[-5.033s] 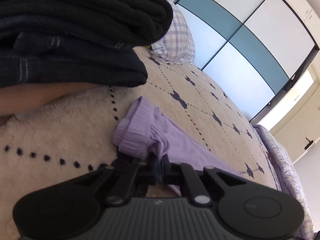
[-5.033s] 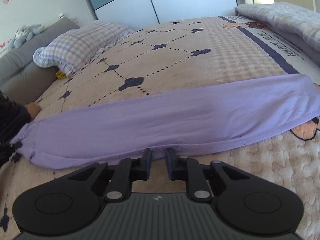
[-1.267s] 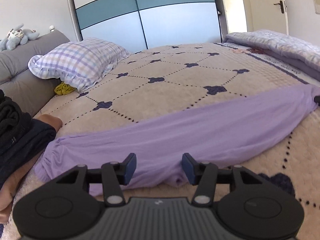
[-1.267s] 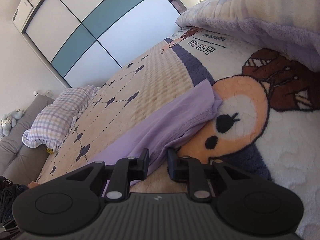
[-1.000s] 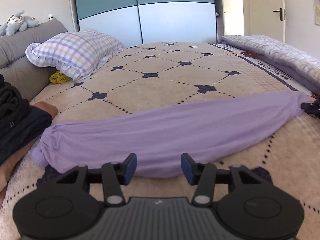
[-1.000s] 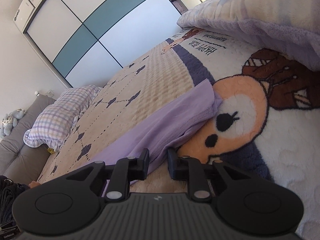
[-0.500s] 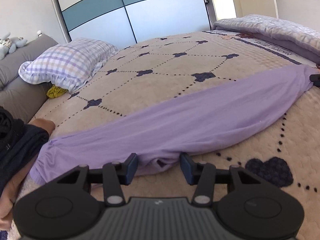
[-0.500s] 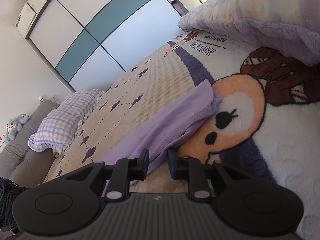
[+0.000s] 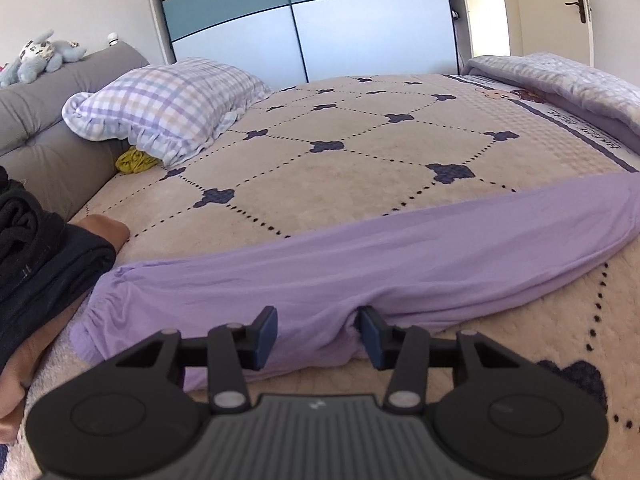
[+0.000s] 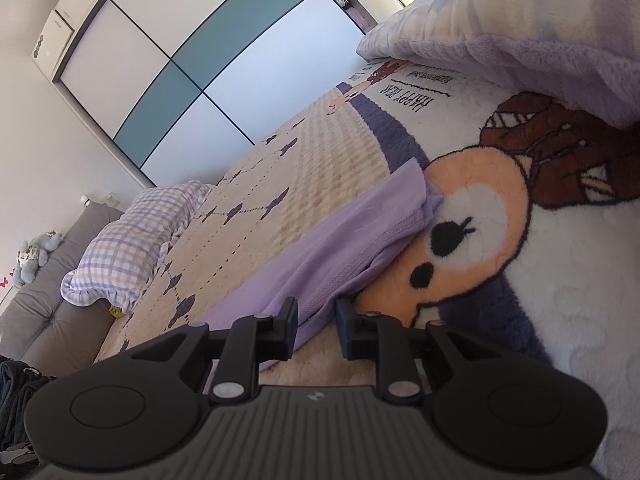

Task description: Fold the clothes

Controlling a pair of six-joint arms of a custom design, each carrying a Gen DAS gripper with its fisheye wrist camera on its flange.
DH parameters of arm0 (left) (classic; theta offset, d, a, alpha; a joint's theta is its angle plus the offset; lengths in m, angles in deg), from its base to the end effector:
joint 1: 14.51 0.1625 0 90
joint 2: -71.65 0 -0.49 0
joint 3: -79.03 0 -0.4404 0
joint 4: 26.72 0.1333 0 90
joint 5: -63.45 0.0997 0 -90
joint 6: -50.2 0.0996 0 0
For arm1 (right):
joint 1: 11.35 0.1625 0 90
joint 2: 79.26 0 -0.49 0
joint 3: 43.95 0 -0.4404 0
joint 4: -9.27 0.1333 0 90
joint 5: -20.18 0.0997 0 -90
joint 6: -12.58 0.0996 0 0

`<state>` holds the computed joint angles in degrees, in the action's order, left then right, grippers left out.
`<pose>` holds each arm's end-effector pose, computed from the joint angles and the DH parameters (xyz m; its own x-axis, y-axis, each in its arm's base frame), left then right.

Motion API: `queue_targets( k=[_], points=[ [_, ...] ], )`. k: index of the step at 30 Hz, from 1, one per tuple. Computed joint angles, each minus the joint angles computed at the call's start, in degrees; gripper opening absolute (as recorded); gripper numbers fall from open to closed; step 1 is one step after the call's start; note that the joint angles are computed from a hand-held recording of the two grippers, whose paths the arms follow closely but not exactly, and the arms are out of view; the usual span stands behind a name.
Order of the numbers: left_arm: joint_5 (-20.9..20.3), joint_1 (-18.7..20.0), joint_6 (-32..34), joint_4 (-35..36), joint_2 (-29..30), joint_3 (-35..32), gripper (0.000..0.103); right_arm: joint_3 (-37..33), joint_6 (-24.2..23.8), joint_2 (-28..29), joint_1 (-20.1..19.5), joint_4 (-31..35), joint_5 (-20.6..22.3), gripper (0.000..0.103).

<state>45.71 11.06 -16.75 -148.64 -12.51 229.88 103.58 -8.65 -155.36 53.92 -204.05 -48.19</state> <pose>-0.1620 -0.3304 0.1637 -0.5415 -0.1268 -0.8311 0.6200 0.6075 -0.4966 -0.0097 -0.4275 0.2420 -0.9936 -0.0861 0.0729 -0.1090 0.5680 -0.8158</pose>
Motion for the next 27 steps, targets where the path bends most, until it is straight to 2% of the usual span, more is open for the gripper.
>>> queue_targets(
  k=[4, 9, 15, 23, 27],
  points=[
    [0.2, 0.5, -0.2, 0.4, -0.9, 0.1, 0.048, 0.0, 0.1, -0.1, -0.2, 0.1, 0.4, 0.023],
    [-1.9, -4.0, -8.5, 8.5, -5.1, 1.1, 0.048, 0.1, 0.2, -0.1, -0.4, 0.1, 0.8, 0.023],
    [-5.4, -8.2, -11.5, 13.4, -5.4, 1.5, 0.048, 0.2, 0.3, 0.0, -0.6, -0.1, 1.3, 0.023],
    [-10.2, -10.4, -10.5, 13.9, -3.6, 2.1, 0.048, 0.4, 0.8, -0.1, -1.2, 0.1, 2.5, 0.024],
    [-9.2, -7.8, -5.0, 8.8, 1.0, 1.5, 0.047, 0.4, 0.8, -0.1, -1.2, 0.2, 2.6, 0.025]
  ],
)
